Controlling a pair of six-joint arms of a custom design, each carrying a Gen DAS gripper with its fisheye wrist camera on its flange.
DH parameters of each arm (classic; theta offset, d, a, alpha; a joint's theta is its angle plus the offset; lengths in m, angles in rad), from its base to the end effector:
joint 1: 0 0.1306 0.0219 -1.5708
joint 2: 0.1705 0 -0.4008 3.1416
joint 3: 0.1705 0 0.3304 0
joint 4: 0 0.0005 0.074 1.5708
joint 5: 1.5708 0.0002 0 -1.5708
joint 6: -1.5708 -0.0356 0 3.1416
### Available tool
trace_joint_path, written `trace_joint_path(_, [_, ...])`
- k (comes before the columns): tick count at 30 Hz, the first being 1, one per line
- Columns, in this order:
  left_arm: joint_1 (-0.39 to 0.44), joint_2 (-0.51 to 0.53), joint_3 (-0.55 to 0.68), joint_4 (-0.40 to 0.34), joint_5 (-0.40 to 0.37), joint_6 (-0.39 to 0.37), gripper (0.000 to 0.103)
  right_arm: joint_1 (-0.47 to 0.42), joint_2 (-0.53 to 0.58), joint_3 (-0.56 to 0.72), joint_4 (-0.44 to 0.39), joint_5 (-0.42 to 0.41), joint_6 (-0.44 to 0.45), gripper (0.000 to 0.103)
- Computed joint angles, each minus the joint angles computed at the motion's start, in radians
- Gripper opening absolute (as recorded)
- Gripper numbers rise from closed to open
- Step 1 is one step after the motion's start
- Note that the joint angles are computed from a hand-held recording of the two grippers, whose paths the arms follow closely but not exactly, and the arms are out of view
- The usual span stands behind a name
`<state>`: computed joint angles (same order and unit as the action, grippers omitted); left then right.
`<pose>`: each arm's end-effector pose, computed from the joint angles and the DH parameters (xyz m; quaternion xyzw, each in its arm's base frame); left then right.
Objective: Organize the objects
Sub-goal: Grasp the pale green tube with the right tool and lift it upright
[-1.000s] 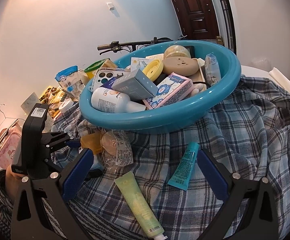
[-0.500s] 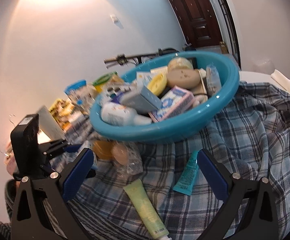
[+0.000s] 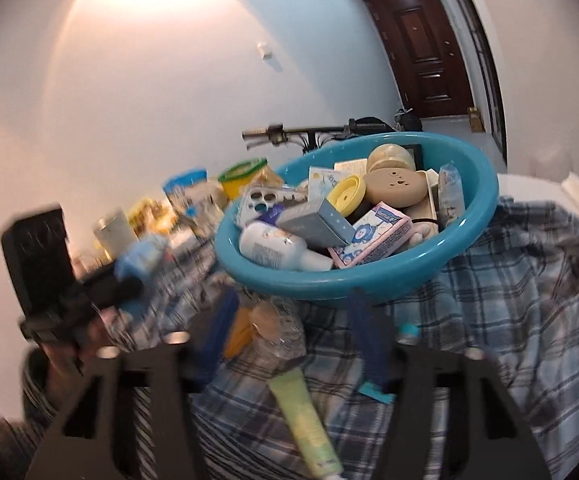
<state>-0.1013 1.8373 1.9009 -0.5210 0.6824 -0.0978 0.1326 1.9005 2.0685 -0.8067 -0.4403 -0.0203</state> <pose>0.6069 -0.0848 0.4697 0.2555 0.7785 -0.2850 0.4974 0.6176 0.0972 0.4741 -0.1469 0.8649 0.2280 0.4223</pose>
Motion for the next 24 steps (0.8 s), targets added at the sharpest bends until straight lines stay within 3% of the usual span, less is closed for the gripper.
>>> trace_joint_path(1, [-0.001, -0.001, 0.001, -0.002, -0.001, -0.004, 0.076, 0.008, 0.021, 0.055, -0.089, 0.023, 0.07, 0.049])
trace_joint_path(4, [-0.008, 0.002, 0.008, -0.021, -0.021, -0.023, 0.076, 0.027, 0.08, 0.176, -0.32, 0.086, 0.237, 0.031])
trace_joint_path(8, [-0.013, -0.001, 0.004, -0.023, -0.032, -0.031, 0.076, 0.038, 0.128, 0.244, -0.511, 0.112, 0.365, 0.03])
trace_joint_path(12, [-0.009, -0.001, -0.004, -0.007, -0.034, -0.006, 0.076, 0.05, 0.141, 0.253, -0.583, 0.152, 0.438, 0.03])
trace_joint_path(18, [-0.006, 0.006, 0.004, -0.018, -0.034, 0.008, 0.076, 0.053, 0.19, 0.302, -0.67, 0.169, 0.477, 0.03])
trace_joint_path(24, [-0.004, 0.012, 0.012, -0.032, -0.032, 0.008, 0.076, 0.046, 0.162, 0.246, -0.626, 0.17, 0.479, 0.025])
